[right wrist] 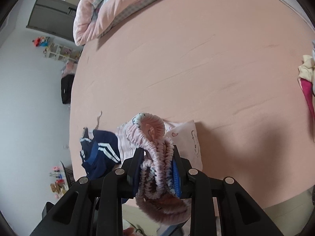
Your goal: Fold clothes
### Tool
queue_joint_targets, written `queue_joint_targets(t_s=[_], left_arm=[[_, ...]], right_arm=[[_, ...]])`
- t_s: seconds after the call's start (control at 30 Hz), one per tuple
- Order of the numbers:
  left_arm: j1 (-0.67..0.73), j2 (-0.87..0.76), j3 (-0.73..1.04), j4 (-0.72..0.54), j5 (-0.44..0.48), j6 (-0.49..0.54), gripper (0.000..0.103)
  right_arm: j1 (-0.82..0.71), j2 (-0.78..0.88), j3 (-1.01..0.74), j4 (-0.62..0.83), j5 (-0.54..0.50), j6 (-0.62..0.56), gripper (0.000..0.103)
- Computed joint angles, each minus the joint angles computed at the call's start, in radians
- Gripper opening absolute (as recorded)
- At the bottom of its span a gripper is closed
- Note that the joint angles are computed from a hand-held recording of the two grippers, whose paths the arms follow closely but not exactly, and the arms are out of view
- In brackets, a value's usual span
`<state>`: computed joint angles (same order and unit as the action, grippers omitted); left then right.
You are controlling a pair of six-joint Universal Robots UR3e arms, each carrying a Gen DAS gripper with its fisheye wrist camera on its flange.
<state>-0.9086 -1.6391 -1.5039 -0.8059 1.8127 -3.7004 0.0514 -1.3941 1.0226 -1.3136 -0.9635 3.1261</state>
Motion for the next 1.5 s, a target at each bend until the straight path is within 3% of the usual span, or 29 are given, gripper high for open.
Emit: queue_joint_targets(t_s=[0.27,0.47,0.6,0.8,1.03,1.13,1.17,1.23,1.33,1.5], left_arm=[[-0.028,0.061,-0.062,-0.024,0.015,-0.003,0.073],[-0.029,0.031,-0.055,-0.029,0.029,-0.003,0.073],[-0.079,-0.049,0.038,-0.085,0.089,0.016,0.073],[-0.071,-0.095,0.067,-0.027,0.091,-0.056,0.073],[-0.101,-0.177,0.174,-0.072,0.173,-0.117,0.073],[-0.088,-0.164,0.154,-0.069,0.164,-0.159,0.072],[-0.080,-0.148,0.123,-0.039,0.146,-0.162,0.071],[-0.071,-0.117,0.063,0.025,0.118,-0.160,0.054],[-0.065,-0.090,0.022,0.046,0.117,-0.184,0.037],[0.011,0.002,-0.120,0.152,0.031,-0.209,0.026]], right_arm=[[0.001,0.127,-0.199,0.219,0.038,-0.104,0.026],[0.023,0.165,-0.286,0.270,-0.022,-0.122,0.026],[0.052,0.205,-0.376,0.308,-0.074,-0.120,0.026],[0.042,0.209,-0.403,0.331,-0.069,-0.122,0.026],[0.040,0.211,-0.413,0.353,-0.058,-0.133,0.026],[0.042,0.209,-0.403,0.351,-0.058,-0.135,0.026],[0.043,0.208,-0.398,0.347,-0.060,-0.137,0.026],[0.050,0.208,-0.394,0.332,-0.069,-0.133,0.027],[0.063,0.212,-0.392,0.318,-0.070,-0.133,0.028],[0.093,0.220,-0.392,0.290,-0.069,-0.138,0.031]])
